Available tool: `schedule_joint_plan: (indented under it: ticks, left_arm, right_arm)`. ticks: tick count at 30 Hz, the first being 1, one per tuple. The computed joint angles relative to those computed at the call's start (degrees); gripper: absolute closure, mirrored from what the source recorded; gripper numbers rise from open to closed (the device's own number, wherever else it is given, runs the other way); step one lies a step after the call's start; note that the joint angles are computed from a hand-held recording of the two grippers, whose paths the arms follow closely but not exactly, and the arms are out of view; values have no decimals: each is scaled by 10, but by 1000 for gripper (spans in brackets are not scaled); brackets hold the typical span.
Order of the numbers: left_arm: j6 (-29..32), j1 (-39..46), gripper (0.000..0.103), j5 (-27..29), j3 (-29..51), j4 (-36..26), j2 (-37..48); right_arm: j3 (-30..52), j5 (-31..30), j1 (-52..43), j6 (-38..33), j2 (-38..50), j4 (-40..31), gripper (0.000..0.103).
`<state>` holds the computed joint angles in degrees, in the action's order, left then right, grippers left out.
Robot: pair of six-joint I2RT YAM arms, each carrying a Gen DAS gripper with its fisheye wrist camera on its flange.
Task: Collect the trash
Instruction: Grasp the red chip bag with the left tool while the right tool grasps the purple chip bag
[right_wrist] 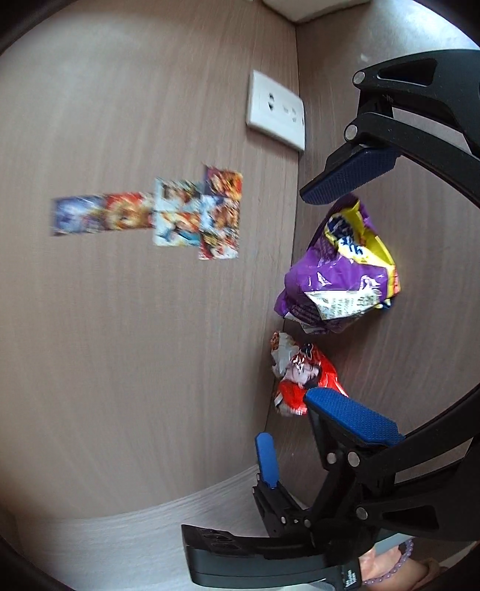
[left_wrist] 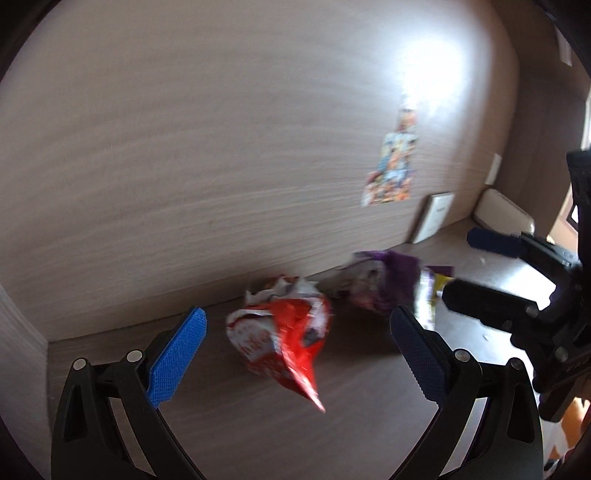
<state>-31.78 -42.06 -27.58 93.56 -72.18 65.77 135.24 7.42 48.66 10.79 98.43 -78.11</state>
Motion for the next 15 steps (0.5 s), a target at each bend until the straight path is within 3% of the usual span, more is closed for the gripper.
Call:
schedule_joint_plan:
  ticks: [5, 8, 9, 11, 12, 15]
  left_arm:
    - [37, 115, 7, 101, -54, 56, -7]
    - [55, 150, 19, 143, -63, 68, 6]
    - [61, 156, 29, 158, -63, 68, 15]
    - [67, 146, 32, 142, -60, 65, 29]
    - [66, 138, 32, 137, -58, 63, 31]
    - [56, 106, 34, 110, -36, 43, 44]
  right_arm:
    - [-48, -2, -14, -2, 24, 29, 5]
    - [-29, 4, -20, 2, 59, 13, 5]
    - [-19, 0, -22, 2, 72, 5, 5]
    - [-9, -13, -26, 0, 85, -5, 22]
    - [-17, -22, -30, 5, 82, -1, 39]
    - [2, -20, -33, 17, 88, -21, 50]
